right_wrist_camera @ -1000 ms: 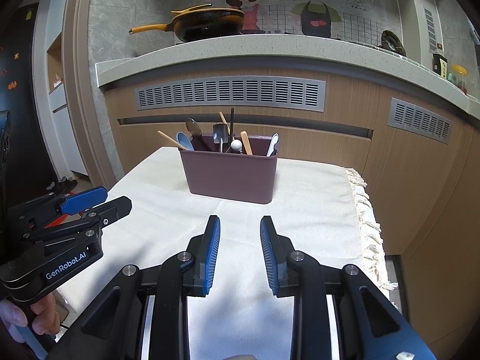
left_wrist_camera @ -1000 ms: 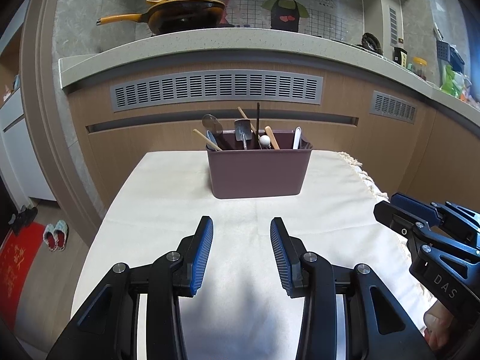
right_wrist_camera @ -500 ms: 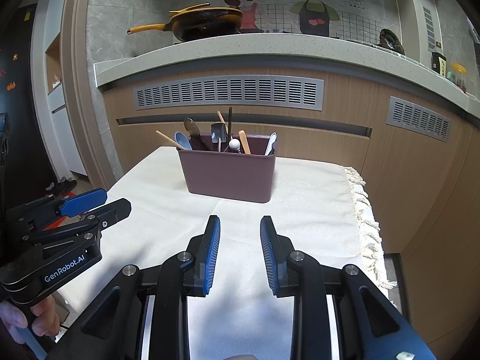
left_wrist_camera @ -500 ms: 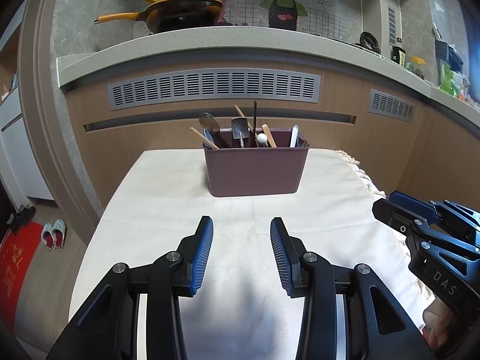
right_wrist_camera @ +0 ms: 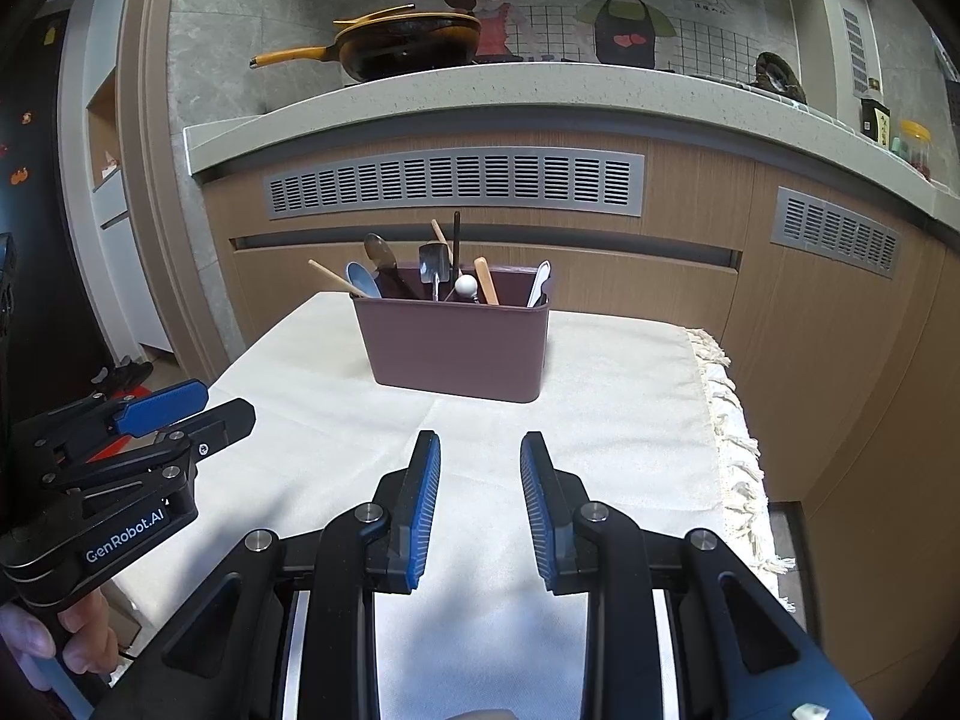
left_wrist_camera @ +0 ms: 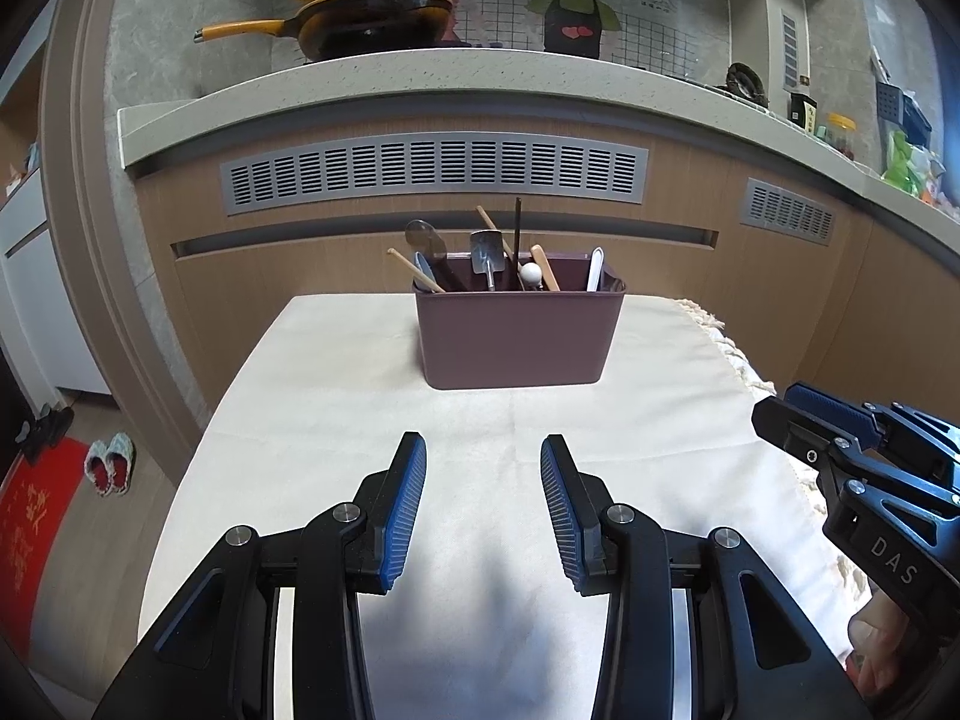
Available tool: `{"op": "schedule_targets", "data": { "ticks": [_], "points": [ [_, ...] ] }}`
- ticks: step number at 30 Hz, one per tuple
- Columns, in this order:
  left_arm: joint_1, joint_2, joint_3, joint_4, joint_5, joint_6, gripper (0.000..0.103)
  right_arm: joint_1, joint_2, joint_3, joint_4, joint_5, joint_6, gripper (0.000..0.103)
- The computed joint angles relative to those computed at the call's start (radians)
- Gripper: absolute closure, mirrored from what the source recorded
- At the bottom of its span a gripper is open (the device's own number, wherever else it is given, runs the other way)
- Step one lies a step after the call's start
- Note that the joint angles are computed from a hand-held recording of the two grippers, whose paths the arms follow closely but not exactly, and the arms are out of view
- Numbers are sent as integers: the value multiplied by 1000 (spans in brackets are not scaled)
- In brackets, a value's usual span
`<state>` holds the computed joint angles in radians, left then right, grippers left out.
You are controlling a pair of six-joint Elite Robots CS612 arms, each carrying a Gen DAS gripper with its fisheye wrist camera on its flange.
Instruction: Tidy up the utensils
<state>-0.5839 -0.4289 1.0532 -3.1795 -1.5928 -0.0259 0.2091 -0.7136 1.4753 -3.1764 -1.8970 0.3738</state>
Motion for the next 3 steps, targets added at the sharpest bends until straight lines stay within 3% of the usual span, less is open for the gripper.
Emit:
{"op": "schedule_targets", "data": {
  "ticks": [3],
  "points": [
    [0, -1, 3, -1, 3, 0, 62, 0, 1, -2, 4, -3, 6, 77]
  ]
}}
